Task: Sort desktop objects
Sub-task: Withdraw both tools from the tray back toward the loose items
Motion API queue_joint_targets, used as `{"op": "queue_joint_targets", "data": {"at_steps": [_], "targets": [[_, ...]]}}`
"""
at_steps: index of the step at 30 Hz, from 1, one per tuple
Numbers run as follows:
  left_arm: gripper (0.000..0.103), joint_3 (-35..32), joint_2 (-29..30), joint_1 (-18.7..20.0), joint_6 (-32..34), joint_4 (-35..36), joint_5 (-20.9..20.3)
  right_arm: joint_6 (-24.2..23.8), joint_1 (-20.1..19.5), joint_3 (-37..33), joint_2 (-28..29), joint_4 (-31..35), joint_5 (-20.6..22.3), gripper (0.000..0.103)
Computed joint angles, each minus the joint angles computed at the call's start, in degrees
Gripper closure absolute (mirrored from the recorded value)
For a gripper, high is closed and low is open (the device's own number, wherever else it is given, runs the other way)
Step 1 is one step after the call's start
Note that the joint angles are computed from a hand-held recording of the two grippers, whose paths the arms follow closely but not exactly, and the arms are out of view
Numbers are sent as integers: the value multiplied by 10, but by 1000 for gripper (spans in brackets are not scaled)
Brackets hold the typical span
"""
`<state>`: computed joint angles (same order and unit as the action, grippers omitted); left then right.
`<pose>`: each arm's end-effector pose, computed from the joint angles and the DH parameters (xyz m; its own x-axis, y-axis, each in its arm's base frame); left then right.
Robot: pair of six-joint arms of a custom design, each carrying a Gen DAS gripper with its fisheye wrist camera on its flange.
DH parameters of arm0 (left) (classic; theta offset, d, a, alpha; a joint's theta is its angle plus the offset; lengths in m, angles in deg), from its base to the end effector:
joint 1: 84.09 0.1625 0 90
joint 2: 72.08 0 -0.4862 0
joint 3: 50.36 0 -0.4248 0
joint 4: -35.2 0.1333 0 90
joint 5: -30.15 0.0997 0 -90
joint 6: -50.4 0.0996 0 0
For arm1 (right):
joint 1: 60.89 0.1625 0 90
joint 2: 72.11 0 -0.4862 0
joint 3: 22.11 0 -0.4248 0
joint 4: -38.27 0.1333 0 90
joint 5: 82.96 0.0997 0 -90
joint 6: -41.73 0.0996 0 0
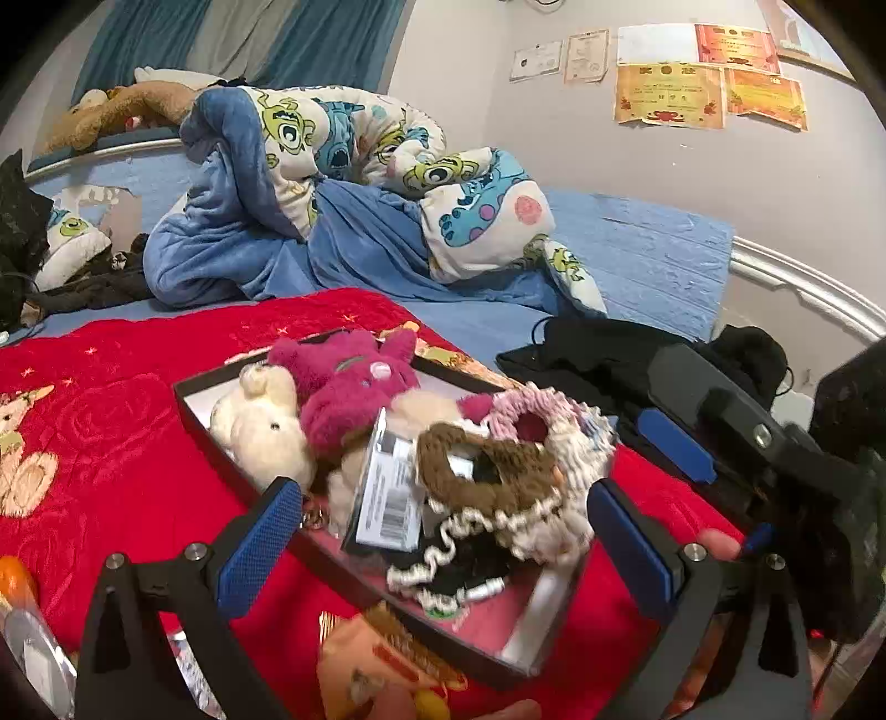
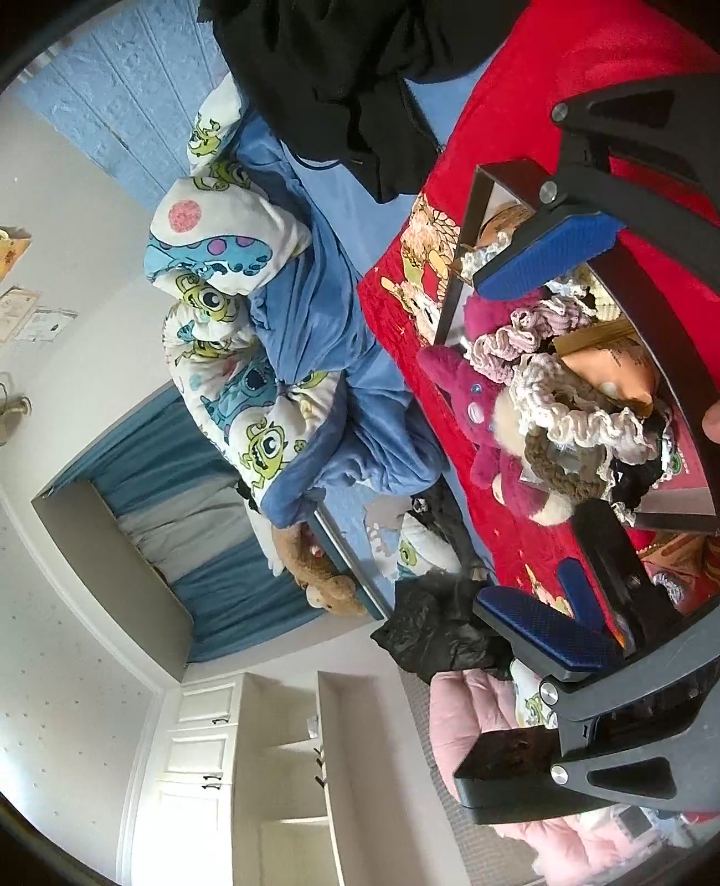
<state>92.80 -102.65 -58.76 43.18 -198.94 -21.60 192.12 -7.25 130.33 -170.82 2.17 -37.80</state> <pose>-0.2613 -0.3394 0.0031 -0.7206 0.5209 -0.4576 0.6851 0.4335 -0.5854 0.0366 -0.2936 0.1842 -0.9316 -0.2255 0.2852 -0.3229 0.1524 -0.9341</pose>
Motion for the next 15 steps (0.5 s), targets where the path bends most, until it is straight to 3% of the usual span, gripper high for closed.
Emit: {"op": "queue_joint_targets", "data": {"at_steps": [4,8,15], "targets": [[0,25,-1,-12,-13,-20,1,-2,-1,6,-3,-5,4,0],[0,55,5,-36,-38,-22,16,-17,19,14,0,-14,35,0],[0,113,25,-108,-82,-52,69,-43,44,44,3,-48,80,0]]}}
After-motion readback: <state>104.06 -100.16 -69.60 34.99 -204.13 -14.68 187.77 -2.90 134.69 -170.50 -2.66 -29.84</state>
